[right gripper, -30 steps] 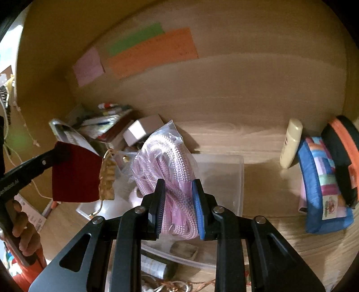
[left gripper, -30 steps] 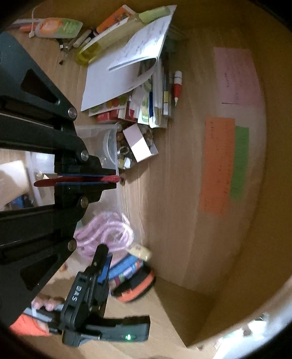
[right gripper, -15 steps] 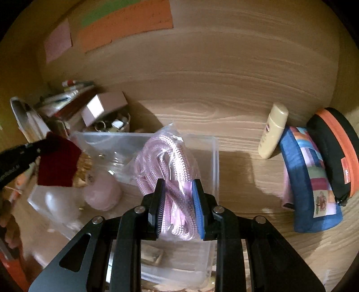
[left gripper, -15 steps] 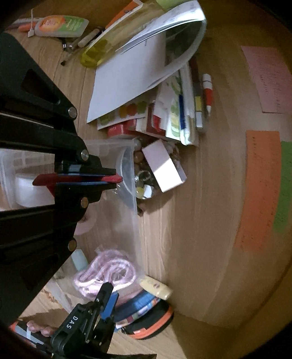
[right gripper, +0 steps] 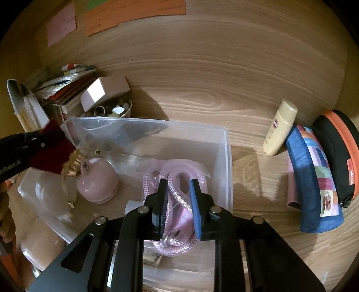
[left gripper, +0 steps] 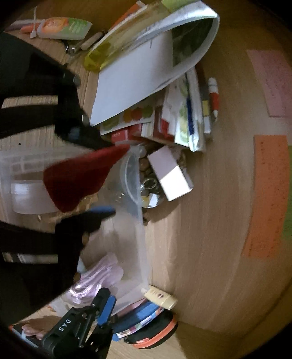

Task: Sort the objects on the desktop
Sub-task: 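Place the red pouch and pink rope bag into the clear box and release, then move the left gripper to the white cup and the right to the small beaded charm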

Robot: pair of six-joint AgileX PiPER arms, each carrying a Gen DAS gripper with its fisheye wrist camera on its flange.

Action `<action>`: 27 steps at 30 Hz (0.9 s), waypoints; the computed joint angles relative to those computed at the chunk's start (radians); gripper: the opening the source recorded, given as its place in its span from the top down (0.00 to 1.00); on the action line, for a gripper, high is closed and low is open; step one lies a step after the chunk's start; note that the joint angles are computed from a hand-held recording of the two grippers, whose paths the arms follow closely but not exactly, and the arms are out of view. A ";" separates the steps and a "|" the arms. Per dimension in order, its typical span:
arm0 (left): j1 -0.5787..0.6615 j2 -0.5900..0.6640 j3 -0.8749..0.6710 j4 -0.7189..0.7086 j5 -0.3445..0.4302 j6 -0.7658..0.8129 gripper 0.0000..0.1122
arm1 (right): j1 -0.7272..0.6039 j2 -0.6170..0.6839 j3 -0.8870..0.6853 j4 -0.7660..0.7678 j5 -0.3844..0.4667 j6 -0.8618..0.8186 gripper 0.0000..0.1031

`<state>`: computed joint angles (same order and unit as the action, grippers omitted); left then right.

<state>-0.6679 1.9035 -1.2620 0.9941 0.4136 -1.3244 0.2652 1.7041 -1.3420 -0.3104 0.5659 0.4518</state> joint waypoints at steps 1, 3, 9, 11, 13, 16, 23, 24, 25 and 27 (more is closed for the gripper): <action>-0.003 0.000 -0.001 0.007 0.004 -0.006 0.50 | 0.002 -0.002 0.001 -0.002 -0.001 0.002 0.82; -0.012 -0.001 -0.001 0.037 0.017 -0.031 0.50 | 0.007 -0.012 0.006 -0.003 -0.007 0.005 0.79; -0.038 -0.033 0.026 0.151 0.062 -0.152 0.33 | 0.065 -0.057 0.021 -0.211 0.019 0.185 0.41; -0.045 -0.045 0.032 0.178 0.069 -0.187 0.30 | 0.075 -0.084 0.025 -0.230 0.025 0.200 0.28; -0.055 -0.063 0.043 0.197 0.078 -0.202 0.29 | 0.089 -0.118 0.032 -0.264 0.037 0.232 0.20; -0.070 -0.098 0.064 0.204 0.087 -0.197 0.28 | 0.103 -0.165 0.051 -0.294 0.049 0.259 0.19; -0.117 -0.234 0.195 0.310 0.084 -0.291 0.12 | 0.129 -0.305 0.145 -0.334 0.093 0.322 0.16; -0.127 -0.248 0.209 0.315 0.091 -0.292 0.12 | 0.135 -0.322 0.161 -0.350 0.099 0.338 0.16; -0.136 -0.262 0.225 0.320 0.094 -0.294 0.12 | 0.143 -0.342 0.182 -0.370 0.106 0.360 0.16; -0.154 -0.287 0.260 0.316 0.099 -0.292 0.11 | 0.158 -0.372 0.216 -0.407 0.122 0.400 0.15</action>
<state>-0.8219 1.6166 -1.0018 1.3104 0.5127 -1.6166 0.4235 1.3322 -1.1263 -0.7171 0.6879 0.8519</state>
